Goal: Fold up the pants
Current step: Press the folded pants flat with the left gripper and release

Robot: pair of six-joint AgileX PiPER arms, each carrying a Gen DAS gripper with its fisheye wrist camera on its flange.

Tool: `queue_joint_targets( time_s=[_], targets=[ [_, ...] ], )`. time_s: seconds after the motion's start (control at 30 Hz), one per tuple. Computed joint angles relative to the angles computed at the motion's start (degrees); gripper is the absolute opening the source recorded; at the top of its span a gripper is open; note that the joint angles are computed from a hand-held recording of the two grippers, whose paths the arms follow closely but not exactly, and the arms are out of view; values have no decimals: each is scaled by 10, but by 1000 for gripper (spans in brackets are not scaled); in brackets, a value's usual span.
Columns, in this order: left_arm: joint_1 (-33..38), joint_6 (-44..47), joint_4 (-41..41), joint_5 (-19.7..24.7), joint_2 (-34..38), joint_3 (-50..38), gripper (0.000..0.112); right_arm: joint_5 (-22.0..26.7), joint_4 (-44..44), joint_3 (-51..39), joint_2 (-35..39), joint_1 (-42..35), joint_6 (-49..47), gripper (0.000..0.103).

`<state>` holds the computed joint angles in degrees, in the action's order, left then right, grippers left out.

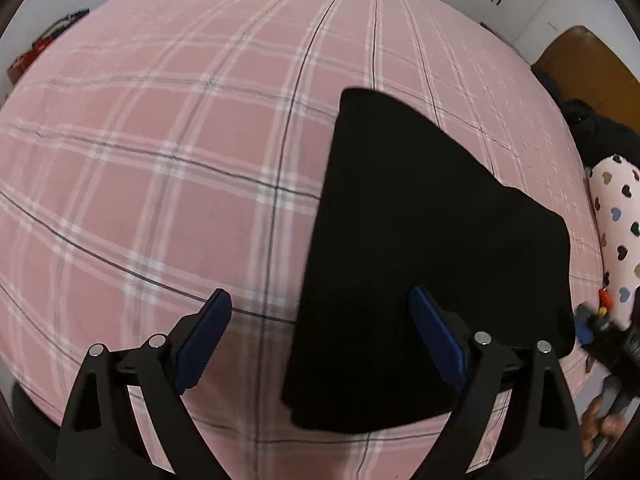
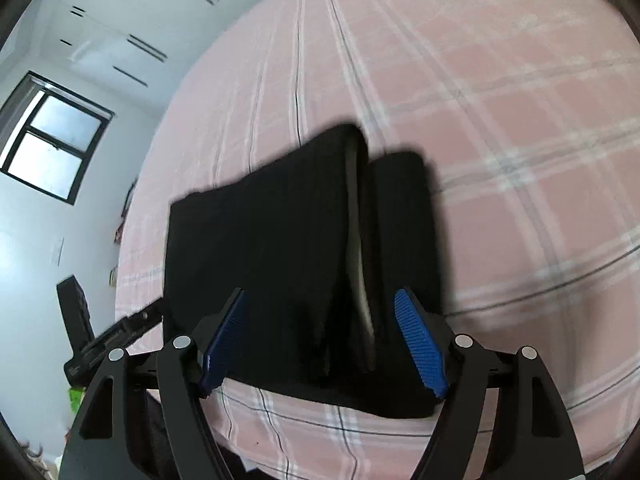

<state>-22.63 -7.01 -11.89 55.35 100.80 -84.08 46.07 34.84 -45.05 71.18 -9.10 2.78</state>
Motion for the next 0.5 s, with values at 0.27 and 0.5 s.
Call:
queue_joint_targets(
  time_s=[0.27,0.5],
  targets=[
    [50,92,-158,25,34,-2,63,-10,-24,-39,-21,44,47,16],
    [-4,54,-43,-3,-14,1,96,16,-59,40,-29,-25,24,38]
  ],
)
